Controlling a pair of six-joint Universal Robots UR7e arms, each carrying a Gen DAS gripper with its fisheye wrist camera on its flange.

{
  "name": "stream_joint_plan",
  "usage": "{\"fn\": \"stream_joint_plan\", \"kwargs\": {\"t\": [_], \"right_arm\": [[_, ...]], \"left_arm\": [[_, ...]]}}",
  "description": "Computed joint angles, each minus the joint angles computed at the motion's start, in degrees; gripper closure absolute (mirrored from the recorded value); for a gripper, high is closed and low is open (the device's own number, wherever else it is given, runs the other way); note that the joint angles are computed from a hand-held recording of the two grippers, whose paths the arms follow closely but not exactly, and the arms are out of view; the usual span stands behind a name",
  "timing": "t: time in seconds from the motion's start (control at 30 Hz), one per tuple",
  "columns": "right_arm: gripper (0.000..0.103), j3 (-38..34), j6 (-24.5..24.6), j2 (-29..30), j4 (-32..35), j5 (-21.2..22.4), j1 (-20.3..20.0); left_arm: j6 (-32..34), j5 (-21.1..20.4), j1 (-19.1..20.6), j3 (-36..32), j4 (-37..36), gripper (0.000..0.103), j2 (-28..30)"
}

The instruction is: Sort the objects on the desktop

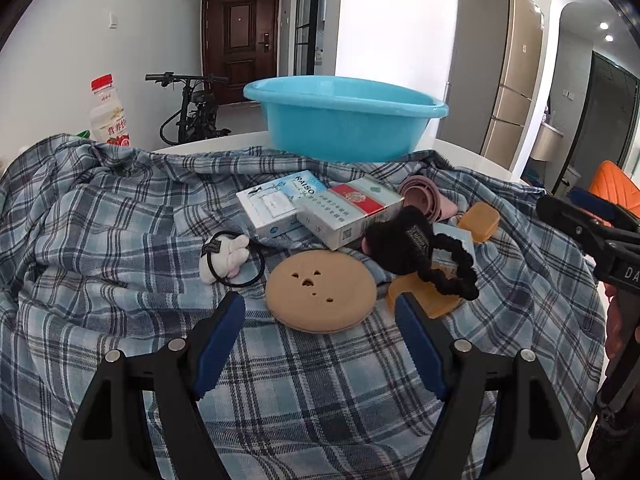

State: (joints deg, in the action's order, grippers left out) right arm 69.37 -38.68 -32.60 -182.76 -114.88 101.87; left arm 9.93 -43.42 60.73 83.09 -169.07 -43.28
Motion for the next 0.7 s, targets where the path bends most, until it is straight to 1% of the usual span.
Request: {"fn": "stream_joint_plan", "kwargs": {"t": [0.1,0.2,0.3,0.47,0.7], "right_arm": [[0.0,1.1,-2.5,0.2,-3.8,1.8,-0.2],[0.0,2.1,-3.6,0.1,-6.1,3.5,-0.5],[0.0,2.5,-3.6,0.1,-7.1,4.1,-0.8],[0.0,3.0,-3.8,0.4,-9.0,4.0,-1.2],[0.0,3.9,-3.9,0.4,-11.7,5.5,-1.6]], "left_arm": [[1.3,0.5,0.1,0.9,-3.1,0.023,0.4],[3.2,0.9,0.0,1.2,-5.5,0.023,1.0],[4.9,0.9,-0.2,1.5,-8.1,0.023,1.4],[5.9,0.0,-0.1,1.9,-12.1,0.023,1.7],[8.9,-0.8,-0.3,2.9,-17.3,0.023,1.9]]}}
